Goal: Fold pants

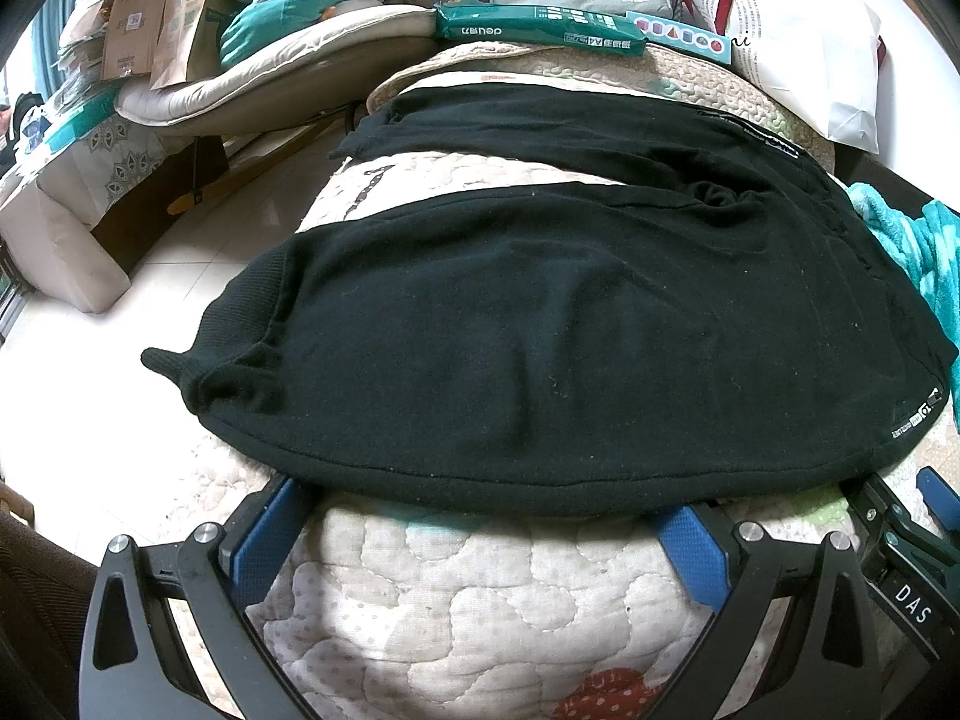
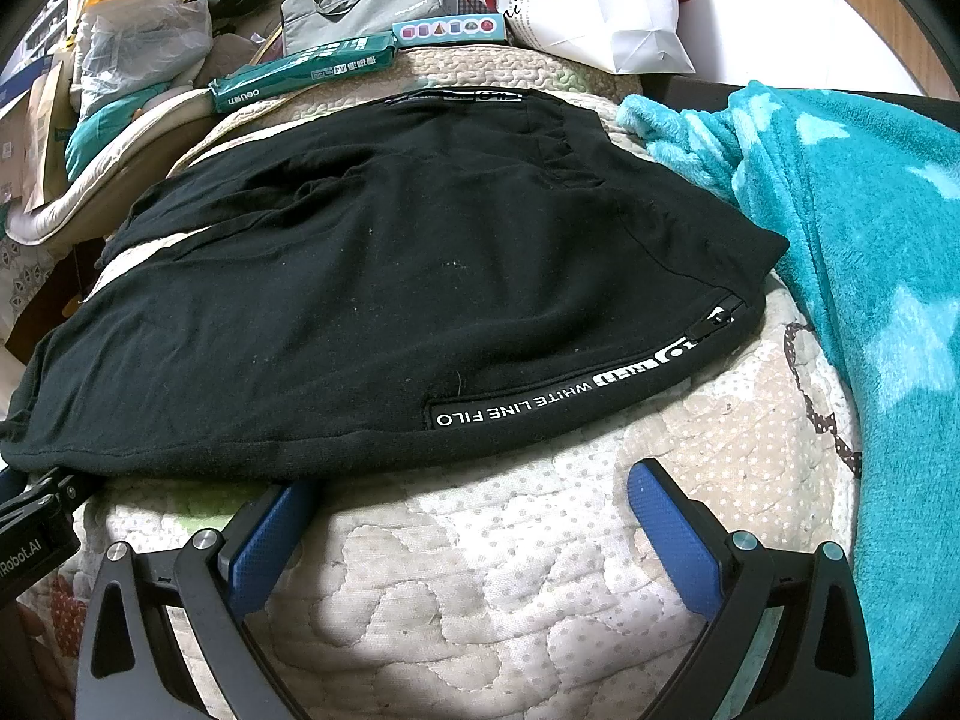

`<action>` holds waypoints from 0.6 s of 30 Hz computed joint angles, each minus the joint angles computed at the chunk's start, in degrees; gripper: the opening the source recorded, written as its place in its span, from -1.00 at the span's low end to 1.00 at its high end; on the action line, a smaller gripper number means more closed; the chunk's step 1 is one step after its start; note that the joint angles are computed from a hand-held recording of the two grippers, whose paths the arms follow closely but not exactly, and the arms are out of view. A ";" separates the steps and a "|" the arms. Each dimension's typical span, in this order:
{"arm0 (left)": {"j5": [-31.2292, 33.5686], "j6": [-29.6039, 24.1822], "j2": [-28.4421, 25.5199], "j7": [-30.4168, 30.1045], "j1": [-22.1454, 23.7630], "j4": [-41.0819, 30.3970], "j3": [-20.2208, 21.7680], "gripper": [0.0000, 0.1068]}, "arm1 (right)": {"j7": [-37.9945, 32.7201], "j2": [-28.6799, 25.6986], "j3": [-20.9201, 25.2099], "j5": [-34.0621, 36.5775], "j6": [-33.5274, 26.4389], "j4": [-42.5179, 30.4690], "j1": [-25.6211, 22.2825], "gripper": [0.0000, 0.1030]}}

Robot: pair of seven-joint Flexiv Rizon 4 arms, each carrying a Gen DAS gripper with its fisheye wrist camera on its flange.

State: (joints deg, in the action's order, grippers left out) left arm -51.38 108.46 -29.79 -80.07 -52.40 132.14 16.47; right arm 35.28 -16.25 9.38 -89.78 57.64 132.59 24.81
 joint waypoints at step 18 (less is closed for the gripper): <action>-0.82 0.38 0.04 0.70 0.29 0.03 -0.66 0.93 | 0.06 -0.03 0.00 -0.08 0.03 -0.01 -0.03 1.00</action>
